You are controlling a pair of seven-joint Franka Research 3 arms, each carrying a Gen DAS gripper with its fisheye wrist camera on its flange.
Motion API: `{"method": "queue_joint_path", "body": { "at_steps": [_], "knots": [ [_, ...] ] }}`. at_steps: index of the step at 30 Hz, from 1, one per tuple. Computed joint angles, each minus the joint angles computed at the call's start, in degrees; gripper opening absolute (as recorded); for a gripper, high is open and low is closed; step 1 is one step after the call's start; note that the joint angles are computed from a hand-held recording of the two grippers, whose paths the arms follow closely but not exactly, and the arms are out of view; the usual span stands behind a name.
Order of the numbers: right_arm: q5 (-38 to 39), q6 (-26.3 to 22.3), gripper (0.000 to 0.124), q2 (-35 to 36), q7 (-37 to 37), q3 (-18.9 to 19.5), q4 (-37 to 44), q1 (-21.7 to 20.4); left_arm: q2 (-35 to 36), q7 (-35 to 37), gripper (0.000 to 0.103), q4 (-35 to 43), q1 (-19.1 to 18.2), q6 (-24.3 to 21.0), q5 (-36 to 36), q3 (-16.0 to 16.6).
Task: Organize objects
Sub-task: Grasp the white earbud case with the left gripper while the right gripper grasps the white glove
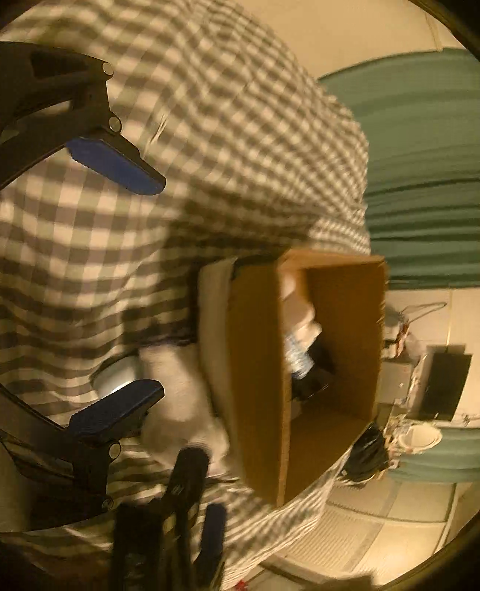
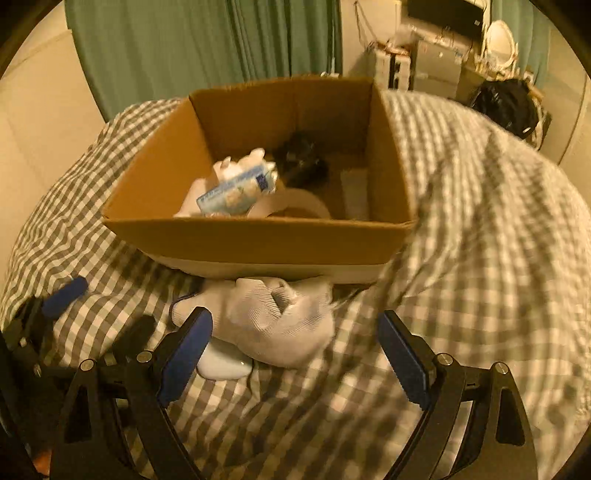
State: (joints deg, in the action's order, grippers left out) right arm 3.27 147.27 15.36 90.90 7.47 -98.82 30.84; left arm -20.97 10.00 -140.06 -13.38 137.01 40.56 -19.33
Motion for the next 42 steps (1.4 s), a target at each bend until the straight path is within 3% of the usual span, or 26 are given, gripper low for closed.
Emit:
{"method": "queue_joint_path", "body": {
  "at_steps": [6, 9, 12, 16, 20, 27, 30, 32, 34, 42],
  "knots": [
    [2.8, -5.7, 0.089, 6.1, -3.0, 1.0, 6.5, -0.3, 1.3, 1.2, 0.103, -0.1, -1.0, 2.6, -0.5, 0.2],
    [5.6, -7.0, 0.074, 7.6, -4.8, 1.4, 7.6, -0.7, 1.8, 1.5, 0.103, -0.5, -1.0, 5.0, -1.0, 0.6],
    [6.7, -4.6, 0.063, 5.3, -5.4, 1.1, 4.6, -0.7, 2.0, 1.4, 0.103, -0.9, -1.0, 6.6, -0.9, 0.2],
    [2.3, 3.0, 0.061, -1.9, -1.5, -0.9, -4.5, 0.5, 3.4, 1.3, 0.103, 0.0, -1.1, 7.3, -0.5, -0.2],
    [5.3, 7.4, 0.061, -6.4, -1.9, 0.2, -9.4, -1.7, 6.5, 2.2, 0.103, 2.0, -1.4, 7.4, -1.2, 0.1],
    [11.4, 8.3, 0.062, -7.2, -3.8, 1.3, -9.8, -4.0, 12.6, 6.3, 0.103, 6.1, -2.6, 7.4, -1.6, 1.0],
    [12.7, 8.0, 0.062, -6.8, -4.8, 1.5, -9.1, -4.3, 14.3, 6.8, 0.091, 7.0, -3.1, 7.6, -1.4, 1.7],
    [14.0, 7.8, 0.062, -7.5, -5.9, 1.6, -9.8, -4.6, 14.6, 7.8, 0.069, 6.7, -3.3, 9.2, -2.9, 2.4],
    [14.4, 7.8, 0.062, -7.5, -5.9, 1.5, -9.9, -4.7, 14.4, 8.9, 0.059, 6.1, -3.5, 11.1, -3.6, 2.7],
    [9.4, 8.9, 0.062, -8.1, -1.9, 0.7, -11.1, -3.5, 11.2, 9.9, 0.059, 4.3, -4.1, 11.8, -6.3, 2.3]
  ]
}}
